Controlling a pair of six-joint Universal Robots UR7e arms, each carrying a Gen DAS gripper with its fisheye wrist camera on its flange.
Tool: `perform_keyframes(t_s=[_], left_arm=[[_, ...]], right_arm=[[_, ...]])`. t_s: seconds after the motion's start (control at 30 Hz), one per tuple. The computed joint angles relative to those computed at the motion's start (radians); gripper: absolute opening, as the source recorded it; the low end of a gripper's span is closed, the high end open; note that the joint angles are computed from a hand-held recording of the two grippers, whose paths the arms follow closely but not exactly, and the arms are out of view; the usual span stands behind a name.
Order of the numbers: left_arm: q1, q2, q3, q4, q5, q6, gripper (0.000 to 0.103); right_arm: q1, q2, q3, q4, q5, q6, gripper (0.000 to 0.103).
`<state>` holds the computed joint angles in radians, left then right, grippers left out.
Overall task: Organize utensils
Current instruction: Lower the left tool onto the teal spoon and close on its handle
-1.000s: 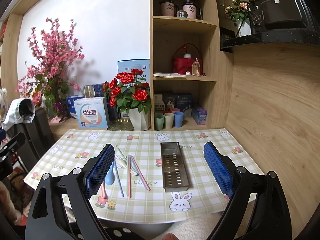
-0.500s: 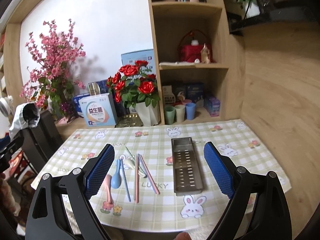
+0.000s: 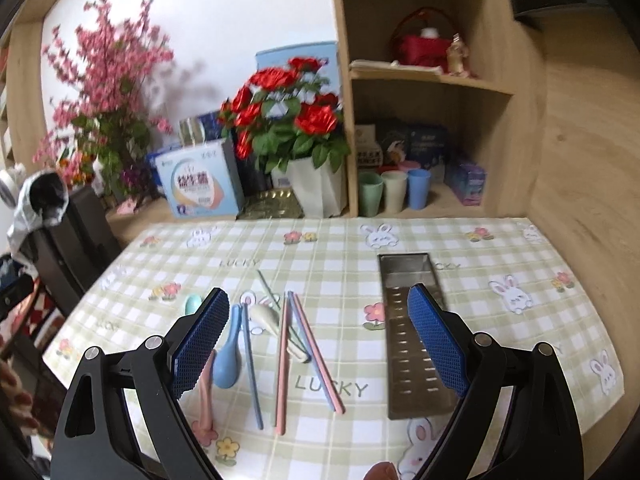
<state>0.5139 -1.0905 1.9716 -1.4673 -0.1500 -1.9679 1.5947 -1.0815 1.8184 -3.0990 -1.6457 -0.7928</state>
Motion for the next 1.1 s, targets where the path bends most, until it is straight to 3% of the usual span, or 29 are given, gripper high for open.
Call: perform_keyframes(t_s=[0.07, 0.13, 0.23, 0.37, 0.57, 0.63, 0.7, 0.77, 0.87, 1.0, 1.1], left_arm=[[0.023, -0.002, 0.003, -0.026, -0.009, 0.028, 0.097], [0.051, -0.006, 0.037, -0.198, -0.016, 0.177, 0.097], [0.079, 0.006, 0.047, -0.278, -0.024, 0.252, 0.097], [0.128, 0.036, 0.075, -0.534, -0.042, 0.469, 0.097], [0.218, 0.116, 0.075, -0.964, -0.136, 0.826, 0.097], [0.245, 0.142, 0.058, -1.013, -0.156, 0.889, 0.097], [0.276, 0.172, 0.041, -1.104, -0.187, 0.989, 0.09], [0.307, 0.188, 0.027, -1.182, -0.245, 1.064, 0.066], [0.362, 0.199, -0.004, -1.228, -0.339, 1.109, 0.058], [0.401, 0.232, -0.032, -1.317, -0.399, 1.213, 0.045], [0.431, 0.245, -0.061, -1.305, -0.443, 1.208, 0.031]], right_arm=[[0.0, 0.028, -0.025, 0.037, -0.018, 0.01, 0.088], [-0.002, 0.058, -0.044, 0.055, -0.04, 0.016, 0.088], [0.002, 0.109, -0.069, 0.038, -0.09, -0.007, 0.088], [-0.001, 0.148, -0.087, 0.045, -0.128, -0.026, 0.088], [-0.035, 0.15, -0.083, 0.101, -0.106, 0.035, 0.088], [-0.044, 0.15, -0.089, 0.136, -0.086, 0.028, 0.088], [-0.046, 0.156, -0.092, 0.131, -0.079, 0.008, 0.088], [-0.043, 0.167, -0.092, 0.101, -0.088, -0.003, 0.088], [-0.041, 0.181, -0.104, 0.101, -0.087, -0.009, 0.088], [-0.041, 0.198, -0.125, 0.121, -0.081, -0.018, 0.087], [-0.041, 0.205, -0.14, 0.156, -0.078, -0.011, 0.075]])
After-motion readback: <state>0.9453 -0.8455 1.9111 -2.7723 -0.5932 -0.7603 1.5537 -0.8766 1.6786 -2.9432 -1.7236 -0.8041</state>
